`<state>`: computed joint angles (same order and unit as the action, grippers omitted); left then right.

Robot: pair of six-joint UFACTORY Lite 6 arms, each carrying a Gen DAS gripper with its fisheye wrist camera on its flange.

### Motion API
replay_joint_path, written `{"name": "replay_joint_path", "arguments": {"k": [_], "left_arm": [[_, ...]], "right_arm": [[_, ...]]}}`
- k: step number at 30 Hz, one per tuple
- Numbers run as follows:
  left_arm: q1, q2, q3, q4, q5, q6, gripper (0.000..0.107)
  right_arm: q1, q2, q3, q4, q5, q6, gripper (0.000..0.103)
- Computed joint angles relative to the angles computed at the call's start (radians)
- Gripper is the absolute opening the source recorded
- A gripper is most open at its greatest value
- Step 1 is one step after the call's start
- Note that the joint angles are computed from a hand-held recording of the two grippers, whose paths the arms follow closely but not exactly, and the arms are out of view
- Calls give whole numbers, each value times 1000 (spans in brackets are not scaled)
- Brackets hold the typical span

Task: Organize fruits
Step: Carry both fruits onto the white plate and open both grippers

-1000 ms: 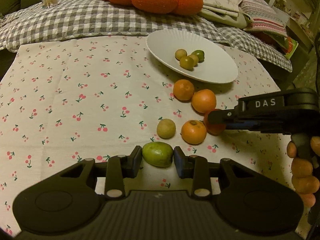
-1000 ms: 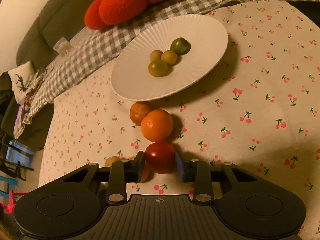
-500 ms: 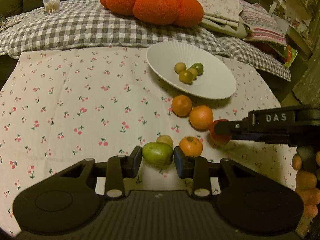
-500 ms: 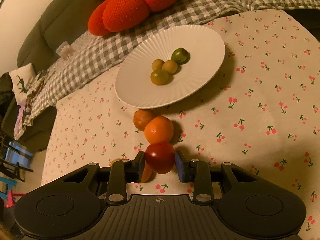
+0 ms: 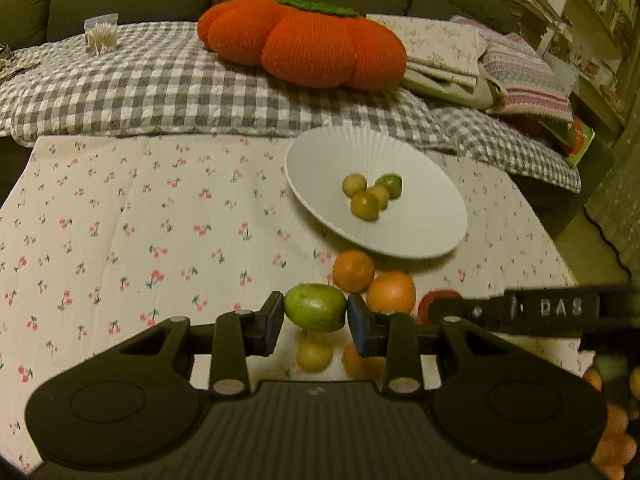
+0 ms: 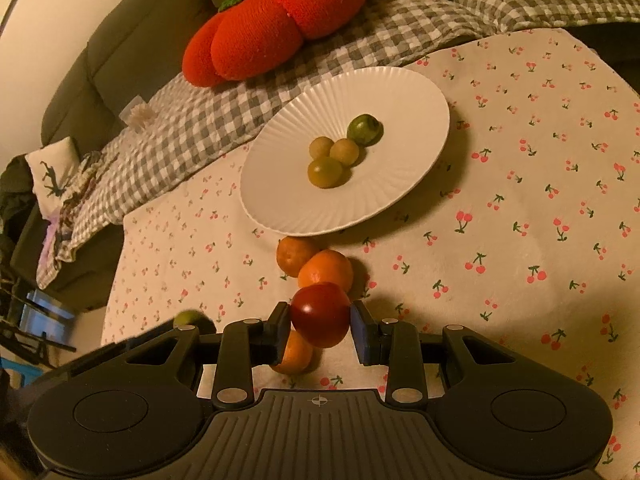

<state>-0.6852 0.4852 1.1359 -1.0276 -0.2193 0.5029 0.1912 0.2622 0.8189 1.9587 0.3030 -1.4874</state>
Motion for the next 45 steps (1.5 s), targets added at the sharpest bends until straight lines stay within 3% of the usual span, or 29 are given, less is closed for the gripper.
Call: {"name": "replay_joint_path", "arguments": {"k": [6, 15, 21, 27, 33, 37, 45], "left_arm": [[14, 34, 70, -56, 10, 66, 33], [17, 124, 200, 74, -3, 2, 33], [24, 218, 320, 119, 21, -10, 33], [32, 305, 408, 423, 44, -290, 33], [5, 397, 513, 193, 51, -19, 33], [14, 434, 556, 207, 58, -35, 33], [19, 503, 630, 45, 51, 137, 33]], "right_arm": [[-25, -30, 5, -61, 14, 53, 31], [-92, -41, 43, -81, 7, 72, 31], [-76, -22, 79, 145, -97, -209, 31], [-72, 47, 135, 397, -127, -504, 31], [-71, 112, 185, 492, -115, -624, 31], [-64, 150, 214, 548, -104, -702, 31], [-31, 215, 262, 685, -105, -865, 32]]}}
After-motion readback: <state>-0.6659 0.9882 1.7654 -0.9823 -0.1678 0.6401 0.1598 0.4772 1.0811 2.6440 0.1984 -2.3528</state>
